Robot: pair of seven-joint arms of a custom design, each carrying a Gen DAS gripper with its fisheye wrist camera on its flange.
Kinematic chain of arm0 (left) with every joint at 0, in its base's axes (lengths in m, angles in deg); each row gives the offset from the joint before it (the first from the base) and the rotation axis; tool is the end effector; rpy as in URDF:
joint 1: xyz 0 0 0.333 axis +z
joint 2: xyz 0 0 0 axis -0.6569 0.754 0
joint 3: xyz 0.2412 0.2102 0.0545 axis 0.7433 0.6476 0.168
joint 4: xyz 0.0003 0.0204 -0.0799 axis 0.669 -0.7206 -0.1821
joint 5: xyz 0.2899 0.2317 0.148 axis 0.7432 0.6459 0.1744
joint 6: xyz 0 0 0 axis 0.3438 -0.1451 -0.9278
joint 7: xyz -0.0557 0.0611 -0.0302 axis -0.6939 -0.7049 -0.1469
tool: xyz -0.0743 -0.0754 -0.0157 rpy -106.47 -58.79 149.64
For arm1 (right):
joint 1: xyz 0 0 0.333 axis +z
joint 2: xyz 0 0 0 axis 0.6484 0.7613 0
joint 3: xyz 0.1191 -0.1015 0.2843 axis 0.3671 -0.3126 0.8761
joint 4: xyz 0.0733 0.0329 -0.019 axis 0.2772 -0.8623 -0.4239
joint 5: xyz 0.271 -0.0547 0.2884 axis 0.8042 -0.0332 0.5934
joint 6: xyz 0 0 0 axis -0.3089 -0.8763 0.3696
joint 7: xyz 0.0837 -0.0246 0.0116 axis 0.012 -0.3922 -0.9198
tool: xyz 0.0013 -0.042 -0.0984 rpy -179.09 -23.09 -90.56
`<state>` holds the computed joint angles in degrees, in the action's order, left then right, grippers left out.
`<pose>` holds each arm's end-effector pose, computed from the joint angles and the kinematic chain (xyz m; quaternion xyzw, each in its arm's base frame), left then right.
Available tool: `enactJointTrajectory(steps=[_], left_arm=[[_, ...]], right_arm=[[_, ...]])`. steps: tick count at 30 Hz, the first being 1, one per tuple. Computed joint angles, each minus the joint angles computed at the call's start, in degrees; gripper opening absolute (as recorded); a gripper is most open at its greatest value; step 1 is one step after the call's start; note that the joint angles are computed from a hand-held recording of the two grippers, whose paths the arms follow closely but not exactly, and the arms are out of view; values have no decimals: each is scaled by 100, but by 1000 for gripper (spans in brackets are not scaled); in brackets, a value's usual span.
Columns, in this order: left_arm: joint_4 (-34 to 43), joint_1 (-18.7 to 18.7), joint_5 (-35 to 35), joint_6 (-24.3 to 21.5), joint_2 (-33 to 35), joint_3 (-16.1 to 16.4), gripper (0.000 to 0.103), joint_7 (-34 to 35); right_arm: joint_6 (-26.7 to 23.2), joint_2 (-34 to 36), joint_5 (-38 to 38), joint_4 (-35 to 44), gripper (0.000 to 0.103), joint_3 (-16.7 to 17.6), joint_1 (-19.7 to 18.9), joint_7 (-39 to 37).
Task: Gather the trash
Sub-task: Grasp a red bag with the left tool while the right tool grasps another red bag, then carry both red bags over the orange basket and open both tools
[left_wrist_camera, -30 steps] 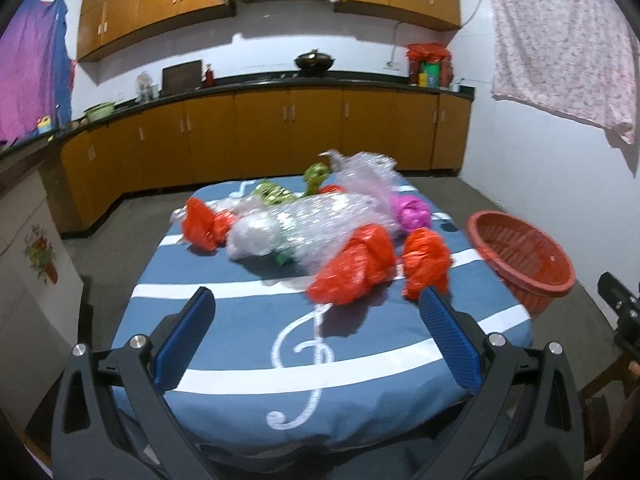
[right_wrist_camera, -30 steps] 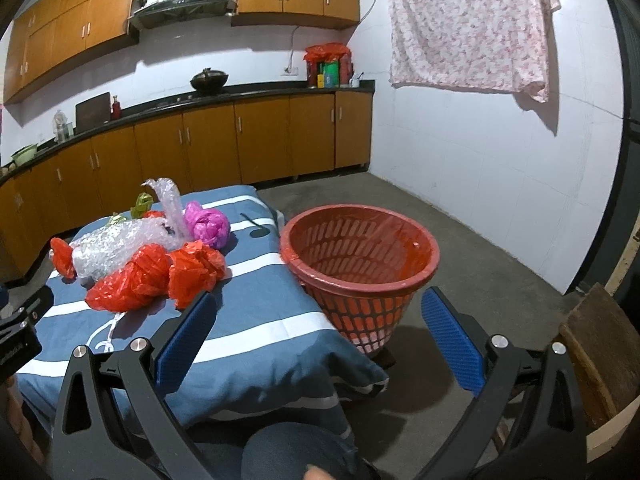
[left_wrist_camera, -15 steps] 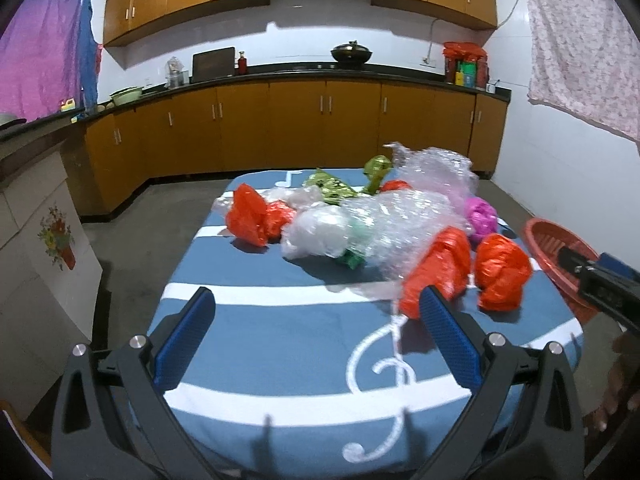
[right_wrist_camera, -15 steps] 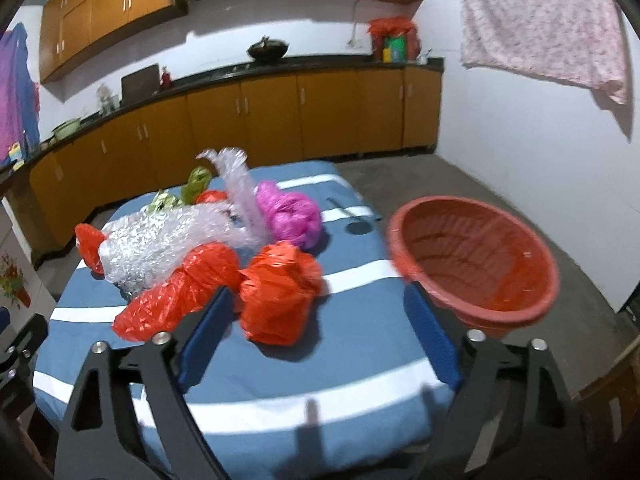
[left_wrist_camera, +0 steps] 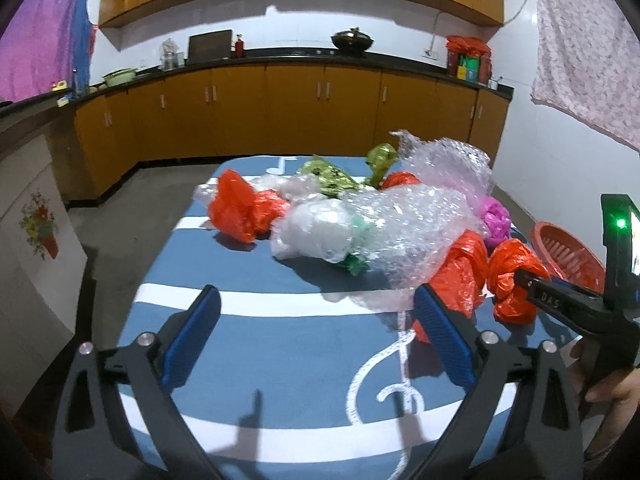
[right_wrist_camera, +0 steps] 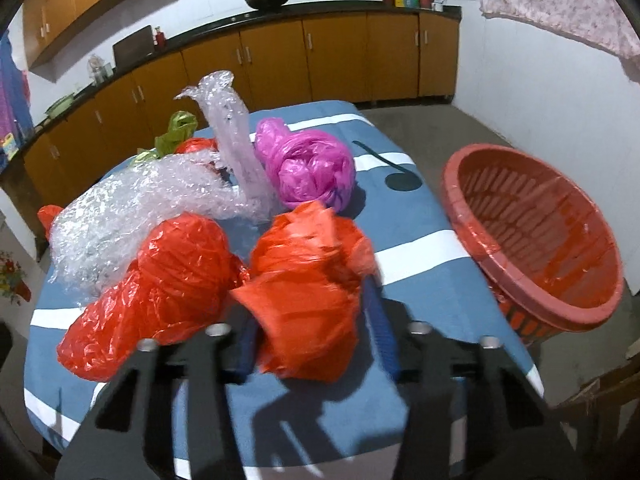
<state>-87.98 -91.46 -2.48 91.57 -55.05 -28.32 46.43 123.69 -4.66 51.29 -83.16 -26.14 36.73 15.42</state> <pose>0.3599 -0.5586 0.4267 -0.8245 0.3363 -0.2012 0.4082 0.5650 0.3226 0.3633 -0.8106 0.4345 -0.1254 0.3722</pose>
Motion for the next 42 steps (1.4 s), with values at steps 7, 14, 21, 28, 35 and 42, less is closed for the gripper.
enactJointTrajectory(steps=[7, 14, 21, 28, 35, 42], left_arm=[[194, 125, 270, 714, 206, 121, 71, 377], [522, 161, 372, 1444, 511, 322, 62, 780], [666, 300, 180, 2024, 702, 459, 42, 1192], [415, 478, 76, 2730, 635, 495, 15, 1252], [564, 314, 298, 2703, 645, 563, 5, 1362], [811, 137, 563, 2676, 688, 633, 5, 1446]], right_arm=[[165, -44, -54, -183, 15, 312, -457, -39], [229, -113, -354, -375, 15, 758, -1206, 278], [73, -109, -282, -428, 15, 1033, -1561, 233], [106, -164, -219, -496, 15, 1212, -1760, 204], [185, -167, -322, -598, 15, 1530, -2100, 236], [317, -237, -639, -709, 15, 1799, -2469, 530]])
